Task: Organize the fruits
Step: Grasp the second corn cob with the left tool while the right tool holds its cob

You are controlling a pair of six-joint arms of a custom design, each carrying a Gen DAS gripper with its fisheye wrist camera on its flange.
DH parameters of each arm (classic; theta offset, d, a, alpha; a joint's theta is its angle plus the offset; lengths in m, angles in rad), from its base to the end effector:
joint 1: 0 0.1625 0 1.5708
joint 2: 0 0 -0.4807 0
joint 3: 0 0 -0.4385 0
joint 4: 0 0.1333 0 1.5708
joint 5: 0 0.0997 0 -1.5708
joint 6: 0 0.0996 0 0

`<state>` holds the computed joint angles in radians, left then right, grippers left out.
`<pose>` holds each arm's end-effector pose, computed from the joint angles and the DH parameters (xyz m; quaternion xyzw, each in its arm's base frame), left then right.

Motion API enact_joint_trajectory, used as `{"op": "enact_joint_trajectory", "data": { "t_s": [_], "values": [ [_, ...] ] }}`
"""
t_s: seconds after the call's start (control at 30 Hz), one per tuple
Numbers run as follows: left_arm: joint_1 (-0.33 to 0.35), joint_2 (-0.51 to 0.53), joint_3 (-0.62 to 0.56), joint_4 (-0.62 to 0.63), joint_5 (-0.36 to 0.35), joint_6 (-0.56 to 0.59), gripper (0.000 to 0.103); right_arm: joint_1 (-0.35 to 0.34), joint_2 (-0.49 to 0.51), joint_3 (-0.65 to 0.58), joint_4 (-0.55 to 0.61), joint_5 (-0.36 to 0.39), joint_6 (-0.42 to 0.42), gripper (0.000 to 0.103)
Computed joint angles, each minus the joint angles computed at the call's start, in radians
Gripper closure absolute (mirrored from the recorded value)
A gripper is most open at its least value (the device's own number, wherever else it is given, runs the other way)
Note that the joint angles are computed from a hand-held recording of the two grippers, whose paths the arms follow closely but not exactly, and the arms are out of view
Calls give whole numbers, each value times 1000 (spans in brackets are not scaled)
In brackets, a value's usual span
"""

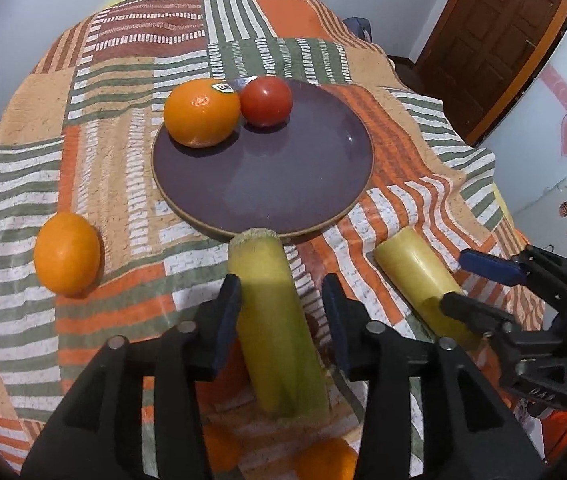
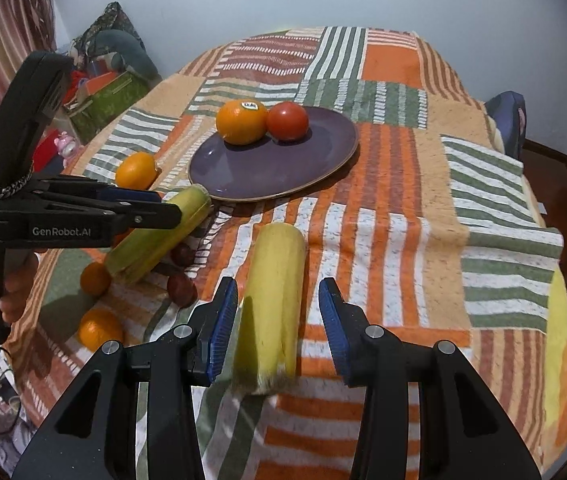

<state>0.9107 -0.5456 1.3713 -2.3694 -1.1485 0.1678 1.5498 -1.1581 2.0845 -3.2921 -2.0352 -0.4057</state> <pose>-0.3563 -0.7430 -0.0039 0.3959 0.8940 -0.0382 0.2065 0.0763 -0.5913 0.2611 0.0841 -0.8978 0.3232 0.2871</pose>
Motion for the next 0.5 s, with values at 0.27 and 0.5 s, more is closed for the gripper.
{"op": "enact_joint_trajectory", "data": {
  "t_s": [0.27, 0.5],
  "values": [
    [21, 41, -66, 77, 14, -21, 56, -8, 41, -41, 53, -13, -6, 62],
    [41, 64, -93, 119, -2, -8, 56, -16, 55, -58, 70, -19, -3, 62]
  ]
}}
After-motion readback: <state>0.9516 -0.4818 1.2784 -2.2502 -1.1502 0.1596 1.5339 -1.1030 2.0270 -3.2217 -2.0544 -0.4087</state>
